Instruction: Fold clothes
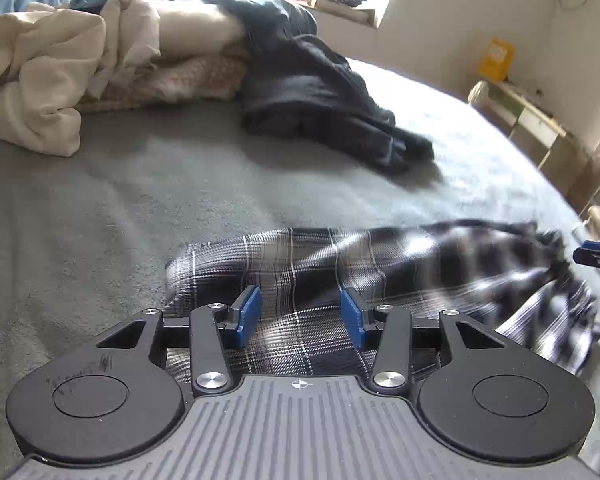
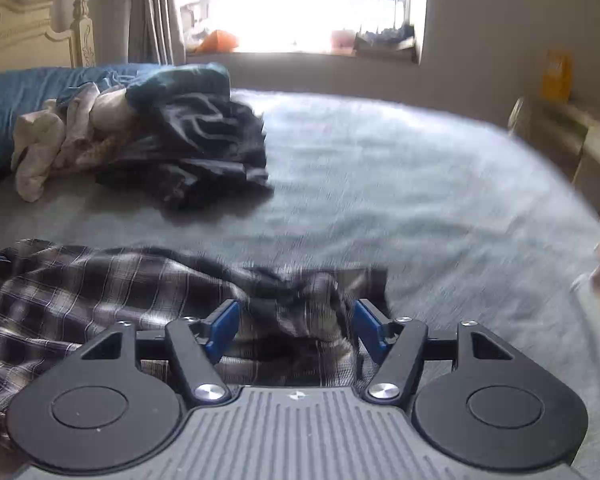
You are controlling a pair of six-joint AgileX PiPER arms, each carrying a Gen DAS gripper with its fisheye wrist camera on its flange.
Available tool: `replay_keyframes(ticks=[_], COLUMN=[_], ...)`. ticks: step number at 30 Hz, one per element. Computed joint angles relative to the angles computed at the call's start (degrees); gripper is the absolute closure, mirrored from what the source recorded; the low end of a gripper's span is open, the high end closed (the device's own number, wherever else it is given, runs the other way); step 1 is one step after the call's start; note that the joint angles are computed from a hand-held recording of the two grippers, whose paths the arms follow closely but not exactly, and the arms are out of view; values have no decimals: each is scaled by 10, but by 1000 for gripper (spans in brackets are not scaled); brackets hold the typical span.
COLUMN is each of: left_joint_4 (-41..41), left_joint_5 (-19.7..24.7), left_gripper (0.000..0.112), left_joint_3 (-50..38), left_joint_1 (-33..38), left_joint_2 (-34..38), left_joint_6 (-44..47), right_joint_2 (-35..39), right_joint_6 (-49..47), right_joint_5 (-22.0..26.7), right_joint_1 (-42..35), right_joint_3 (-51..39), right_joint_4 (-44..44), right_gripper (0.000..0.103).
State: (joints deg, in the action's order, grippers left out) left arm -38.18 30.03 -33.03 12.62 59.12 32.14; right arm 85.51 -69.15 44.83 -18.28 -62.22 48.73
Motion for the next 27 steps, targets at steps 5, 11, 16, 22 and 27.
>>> replay_keyframes(ticks=[5, 11, 16, 22, 27], left_joint_4=[97, 204, 224, 252, 293], left_joint_5=[-44, -78, -97, -123, -148], left_gripper=[68, 68, 68, 68, 68], left_joint_3=[3, 7, 5, -8, -6], left_joint_1=[-63, -116, -139, -169, -186], left_joint_2=[11, 23, 34, 59, 85], left_joint_6=[-110, -223, -255, -285, -314], right_joint_2=[103, 146, 117, 116, 144], right_joint_6=[77, 93, 75, 86, 97], right_joint_5=[74, 142, 105, 86, 71], right_joint_1=[-6, -24, -29, -45, -51], right_joint_3=[-84, -127, -101, -98, -110], right_joint_4=[-68, -50, -27, -12, -27], right_gripper=[36, 62, 89, 90, 69])
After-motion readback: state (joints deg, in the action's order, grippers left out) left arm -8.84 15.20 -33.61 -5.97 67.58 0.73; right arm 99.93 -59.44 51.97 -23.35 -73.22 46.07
